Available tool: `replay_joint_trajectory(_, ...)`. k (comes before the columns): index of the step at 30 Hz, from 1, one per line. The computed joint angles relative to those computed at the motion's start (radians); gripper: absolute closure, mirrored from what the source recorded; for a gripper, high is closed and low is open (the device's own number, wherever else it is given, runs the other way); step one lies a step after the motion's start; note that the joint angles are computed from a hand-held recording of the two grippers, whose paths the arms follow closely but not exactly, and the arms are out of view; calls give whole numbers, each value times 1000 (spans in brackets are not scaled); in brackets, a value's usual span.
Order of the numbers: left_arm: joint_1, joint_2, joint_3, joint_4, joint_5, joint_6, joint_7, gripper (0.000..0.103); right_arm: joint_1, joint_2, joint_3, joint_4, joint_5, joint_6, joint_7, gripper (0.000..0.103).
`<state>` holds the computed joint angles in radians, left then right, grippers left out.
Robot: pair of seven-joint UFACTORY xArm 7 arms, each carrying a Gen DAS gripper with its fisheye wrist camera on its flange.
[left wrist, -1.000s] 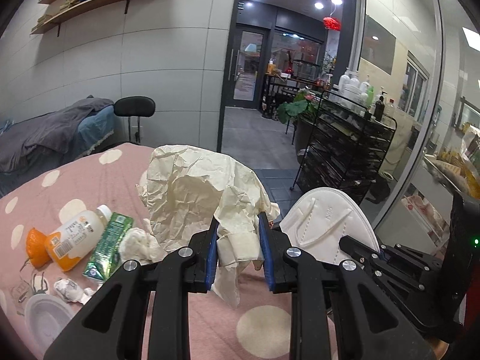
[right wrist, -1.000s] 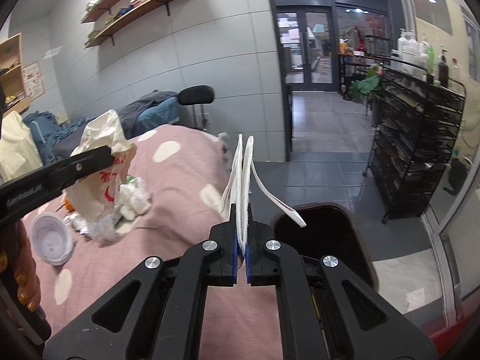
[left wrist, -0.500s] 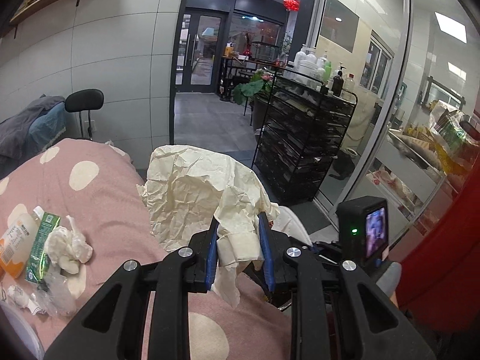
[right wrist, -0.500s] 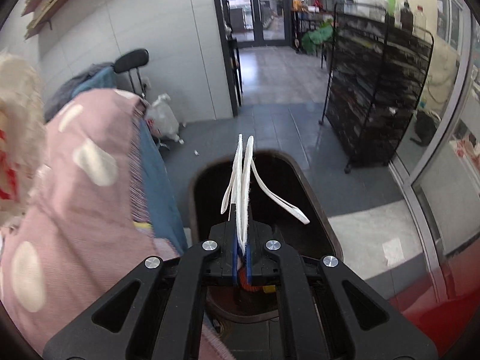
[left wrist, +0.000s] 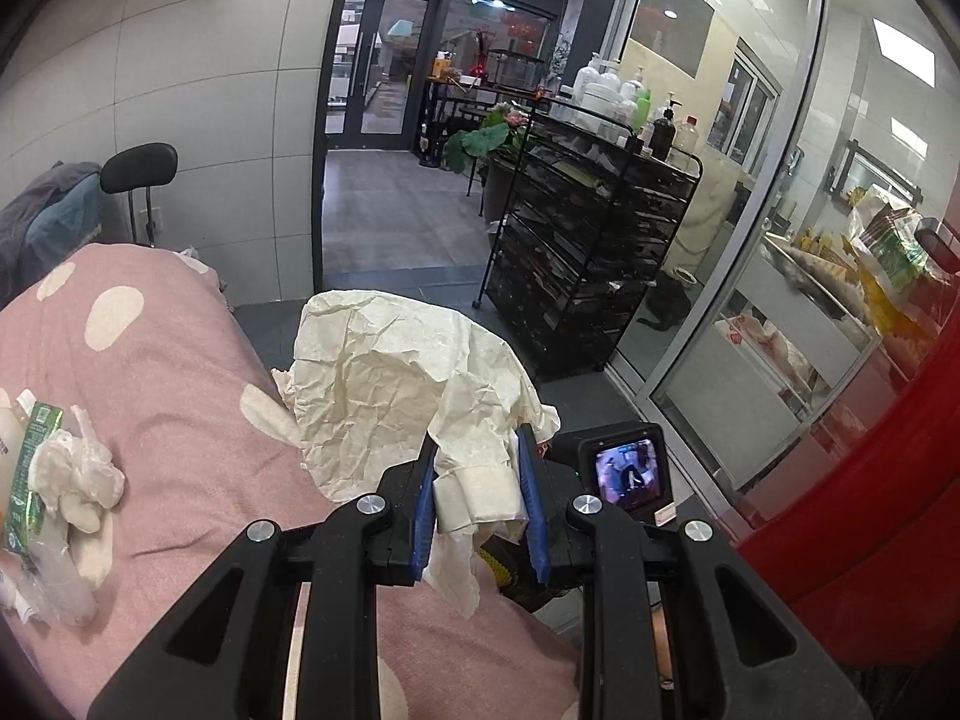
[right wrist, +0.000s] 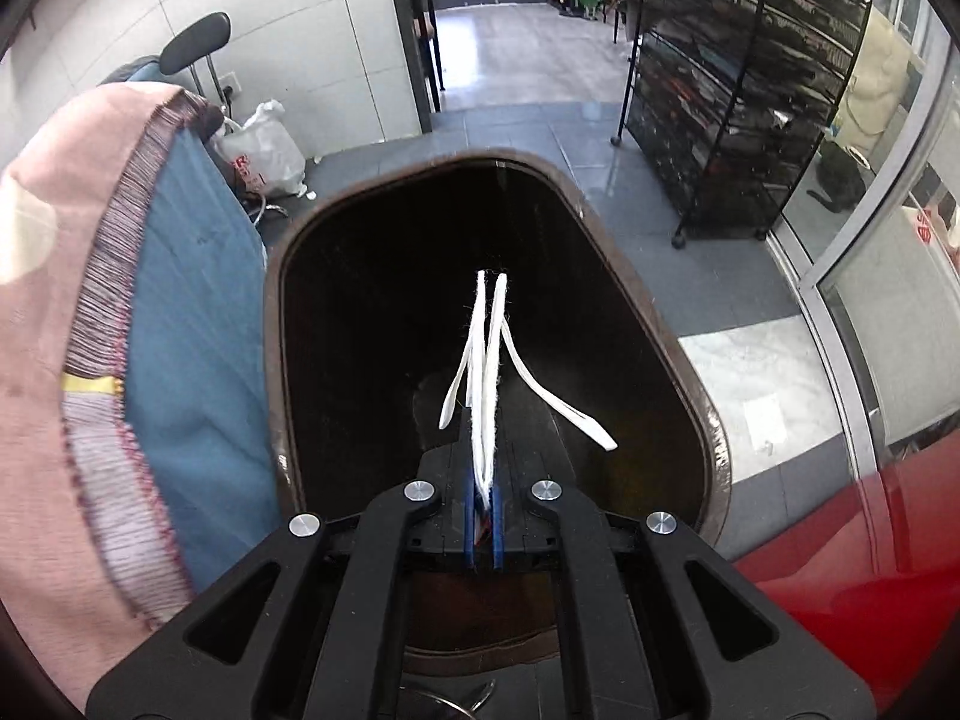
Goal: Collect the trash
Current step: 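Carry the mask and paper over the bin and open both tools to drop them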
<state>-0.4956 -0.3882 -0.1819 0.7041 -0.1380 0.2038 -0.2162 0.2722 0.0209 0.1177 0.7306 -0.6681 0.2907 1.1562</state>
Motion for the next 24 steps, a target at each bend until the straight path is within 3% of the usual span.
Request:
replay_joint_trajectory(8, -68, 54, 46, 38, -80, 24, 82, 79, 0, -18, 1, -47, 86, -34, -38, 94)
replay_joint_trajectory(9, -78, 63, 52, 44, -97, 27, 99, 79, -1, -28, 4, -56, 85, -37, -30, 86)
replay_joint_trajectory(12, -76, 96, 37, 69, -114, 37, 120, 79, -17, -67, 20, -85, 38, -35, 38, 45)
replay_joint_trajectory(14, -74, 129, 28, 93, -123, 40, 133, 79, -37, -100, 39, -104, -27, -32, 112, 44)
replay_joint_trajectory(16, -69, 158, 20, 115, -134, 47, 141, 79, -50, -142, 53, -131, -26, -32, 124, 44)
replay_joint_trajectory(24, -48, 267, -10, 203, -178, 93, 194, 79, -119, -348, 126, -248, 67, -12, 87, 38)
